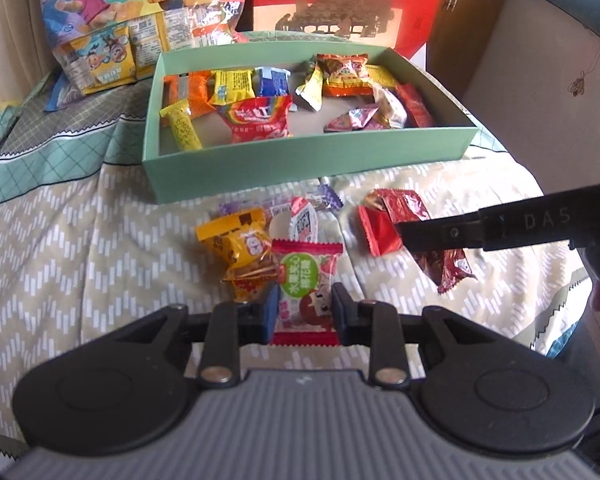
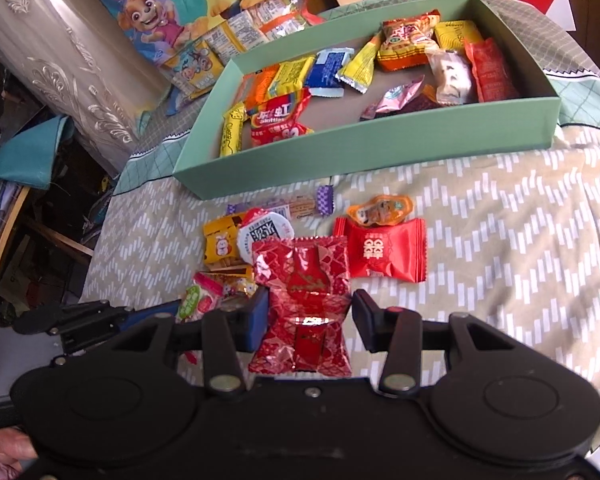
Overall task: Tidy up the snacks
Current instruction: 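Carry both candies into the green box and open both grippers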
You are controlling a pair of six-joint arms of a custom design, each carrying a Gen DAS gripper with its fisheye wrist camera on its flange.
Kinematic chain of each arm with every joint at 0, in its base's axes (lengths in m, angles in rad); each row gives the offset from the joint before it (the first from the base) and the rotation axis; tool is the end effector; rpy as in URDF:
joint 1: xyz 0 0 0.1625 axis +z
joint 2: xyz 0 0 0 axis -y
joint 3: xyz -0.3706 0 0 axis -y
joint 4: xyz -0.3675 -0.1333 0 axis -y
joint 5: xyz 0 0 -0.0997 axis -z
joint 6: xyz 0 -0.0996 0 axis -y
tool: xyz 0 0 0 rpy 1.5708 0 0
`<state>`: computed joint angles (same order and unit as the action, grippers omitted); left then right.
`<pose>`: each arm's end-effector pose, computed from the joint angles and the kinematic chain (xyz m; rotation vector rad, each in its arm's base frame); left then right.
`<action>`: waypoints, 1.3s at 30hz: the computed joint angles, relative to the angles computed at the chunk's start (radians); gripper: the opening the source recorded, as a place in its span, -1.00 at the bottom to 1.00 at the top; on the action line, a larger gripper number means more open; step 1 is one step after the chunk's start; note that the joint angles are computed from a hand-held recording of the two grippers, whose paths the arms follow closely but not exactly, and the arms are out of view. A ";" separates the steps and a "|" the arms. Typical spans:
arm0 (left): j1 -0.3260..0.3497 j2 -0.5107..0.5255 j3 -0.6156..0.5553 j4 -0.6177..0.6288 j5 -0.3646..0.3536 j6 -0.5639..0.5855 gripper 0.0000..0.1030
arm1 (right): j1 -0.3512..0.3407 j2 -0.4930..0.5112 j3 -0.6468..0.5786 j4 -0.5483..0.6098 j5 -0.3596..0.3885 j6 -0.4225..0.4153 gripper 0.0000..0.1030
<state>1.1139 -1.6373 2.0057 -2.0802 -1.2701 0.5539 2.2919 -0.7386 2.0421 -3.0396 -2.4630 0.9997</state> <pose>-0.0437 -0.4580 0.3198 1.3434 2.4903 -0.1788 0.3586 -0.3235 0.0123 -0.4419 -2.4437 1.0337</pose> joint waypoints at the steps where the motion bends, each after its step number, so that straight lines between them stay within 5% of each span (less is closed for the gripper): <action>1: -0.005 0.018 -0.016 -0.003 -0.009 -0.015 -0.47 | -0.002 -0.009 0.005 -0.020 -0.013 -0.015 -0.15; 9: -0.078 0.180 -0.093 -0.115 -0.026 -0.088 -0.47 | -0.074 -0.078 0.032 -0.164 -0.086 -0.151 -0.15; 21: -0.110 0.464 -0.248 -0.223 0.009 -0.180 -0.47 | -0.258 -0.085 -0.045 -0.322 -0.047 -0.406 -0.14; 35: -0.096 0.613 -0.356 -0.232 0.050 -0.210 -0.43 | -0.376 -0.051 -0.117 -0.347 0.013 -0.487 -0.08; 36: -0.098 0.614 -0.351 -0.243 0.061 -0.214 -0.24 | -0.378 -0.052 -0.117 -0.345 0.015 -0.482 -0.04; 39: -0.112 0.610 -0.320 -0.305 0.110 -0.214 0.66 | -0.376 -0.048 -0.117 -0.361 0.013 -0.480 0.71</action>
